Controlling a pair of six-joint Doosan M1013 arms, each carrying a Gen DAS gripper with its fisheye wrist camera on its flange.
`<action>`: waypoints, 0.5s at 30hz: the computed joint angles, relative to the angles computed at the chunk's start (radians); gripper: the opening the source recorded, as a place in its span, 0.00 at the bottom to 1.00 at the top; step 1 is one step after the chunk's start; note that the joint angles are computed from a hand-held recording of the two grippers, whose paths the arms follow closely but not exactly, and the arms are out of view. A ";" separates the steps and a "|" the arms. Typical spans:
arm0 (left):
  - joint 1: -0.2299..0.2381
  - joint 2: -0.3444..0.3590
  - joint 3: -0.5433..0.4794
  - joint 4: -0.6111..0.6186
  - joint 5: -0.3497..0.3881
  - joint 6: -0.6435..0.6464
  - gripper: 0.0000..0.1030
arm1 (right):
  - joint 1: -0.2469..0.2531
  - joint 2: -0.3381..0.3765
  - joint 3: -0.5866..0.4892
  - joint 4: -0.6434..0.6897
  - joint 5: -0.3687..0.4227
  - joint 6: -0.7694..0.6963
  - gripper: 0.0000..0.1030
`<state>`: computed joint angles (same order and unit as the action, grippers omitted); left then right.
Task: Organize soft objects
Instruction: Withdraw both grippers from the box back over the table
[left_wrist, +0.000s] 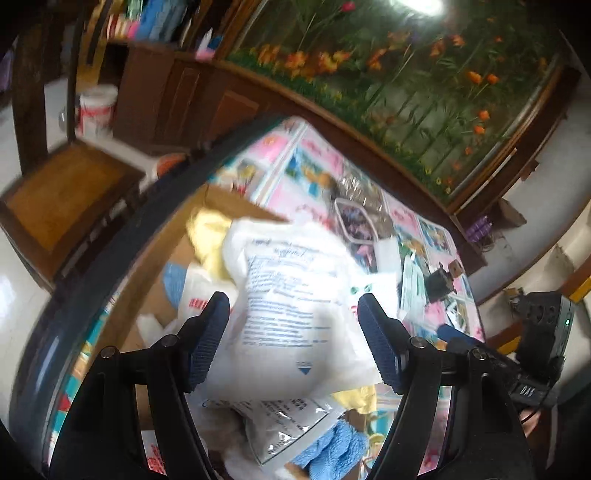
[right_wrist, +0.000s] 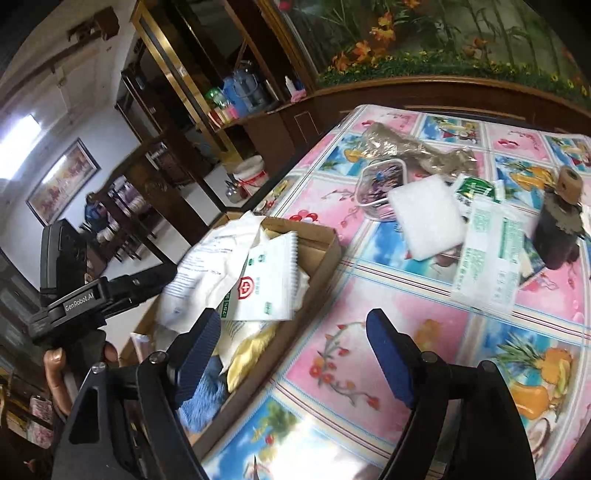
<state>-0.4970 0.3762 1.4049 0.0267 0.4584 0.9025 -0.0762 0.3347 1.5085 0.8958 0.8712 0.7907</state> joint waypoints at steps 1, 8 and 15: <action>-0.009 -0.005 0.005 0.059 -0.011 -0.047 0.71 | -0.013 -0.005 0.002 -0.001 0.004 0.000 0.80; -0.088 -0.024 0.008 0.423 -0.041 -0.380 0.71 | -0.068 -0.011 0.010 -0.016 -0.058 -0.028 0.81; -0.146 0.062 -0.133 0.279 -0.014 -0.204 0.70 | -0.105 0.003 0.000 -0.171 -0.228 0.192 0.81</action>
